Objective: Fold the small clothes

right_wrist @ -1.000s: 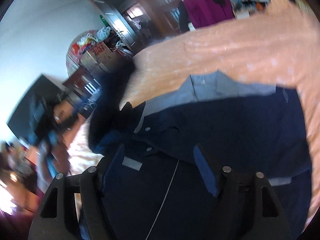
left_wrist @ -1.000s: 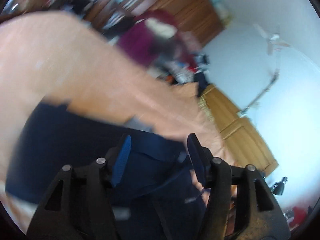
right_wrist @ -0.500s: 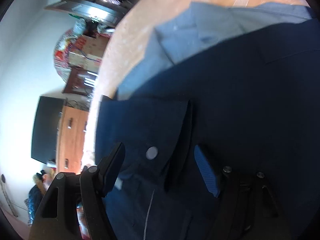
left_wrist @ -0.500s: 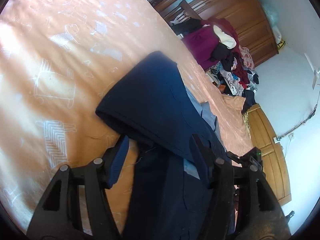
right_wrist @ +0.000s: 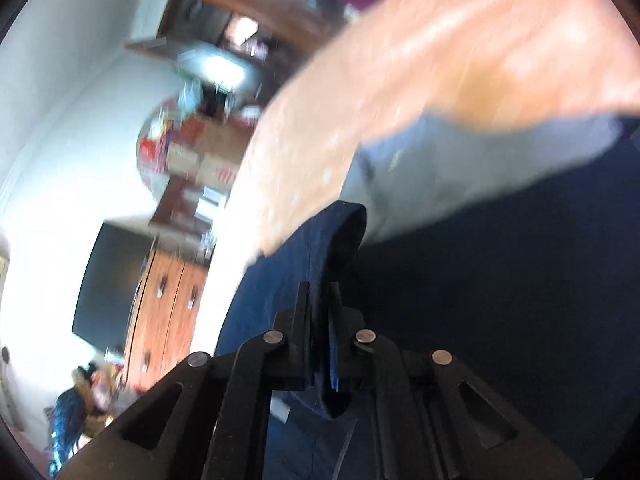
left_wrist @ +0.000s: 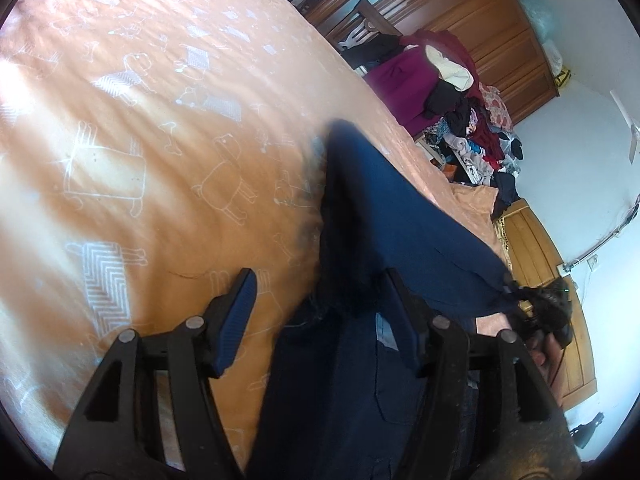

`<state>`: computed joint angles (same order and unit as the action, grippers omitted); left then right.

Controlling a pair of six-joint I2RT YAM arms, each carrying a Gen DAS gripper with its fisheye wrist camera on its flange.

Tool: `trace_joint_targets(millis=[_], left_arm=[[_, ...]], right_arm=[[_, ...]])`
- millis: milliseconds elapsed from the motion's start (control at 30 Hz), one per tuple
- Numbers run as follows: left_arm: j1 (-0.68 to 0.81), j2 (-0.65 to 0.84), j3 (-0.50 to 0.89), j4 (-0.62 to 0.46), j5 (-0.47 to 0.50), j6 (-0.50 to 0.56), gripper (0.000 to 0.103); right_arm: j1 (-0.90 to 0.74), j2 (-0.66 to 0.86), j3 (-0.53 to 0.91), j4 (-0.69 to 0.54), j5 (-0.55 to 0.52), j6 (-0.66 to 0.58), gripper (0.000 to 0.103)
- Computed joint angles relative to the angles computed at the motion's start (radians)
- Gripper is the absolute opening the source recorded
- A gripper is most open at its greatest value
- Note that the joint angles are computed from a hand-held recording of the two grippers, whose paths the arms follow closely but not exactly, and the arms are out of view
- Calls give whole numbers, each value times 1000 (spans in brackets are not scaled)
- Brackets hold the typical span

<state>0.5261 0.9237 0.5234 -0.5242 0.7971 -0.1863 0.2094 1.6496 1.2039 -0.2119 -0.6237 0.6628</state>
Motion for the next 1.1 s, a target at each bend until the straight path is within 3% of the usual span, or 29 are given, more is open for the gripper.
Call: trace_joint_targets(millis=[167,400,500,667,800,833,867,900,933,1000,1100], left_arm=[[-22,3,-2,28,-27,-31,63],[-69,-12,53,1,-83,-60,63],[-141,-25,127,-8,-156,-55,67],[-317,139,228,89,-273,-98,68],[-455,357,324,54,-401,-37,68],[-488,425,354,9,-470,-16,65],[-506,473,359,-8,-533,3,61],[-497,470,339,7,-535,21,56],[-485,451,336,-9,-537,39,55],[-463,395,334,-36,-559,52,55],[-415,299,322,-37,-515,57,61]], right_arm=[[-106,-69,-9,-119,27,-93,7],[-151,-36,-51,-150,84,-180,7],[-201,-73,-115,-127,94,-179,7],[-218,-85,-141,-149,94,-201,8],[-197,-80,-109,-214,178,-283,8],[-197,-85,-117,-218,199,-292,9],[-196,-89,-107,-249,244,-312,10],[-194,-98,-108,-266,281,-331,14],[-185,-110,-106,-287,337,-350,25],[-173,-157,-103,-325,430,-390,28],[-131,-275,-136,-290,499,-407,41]])
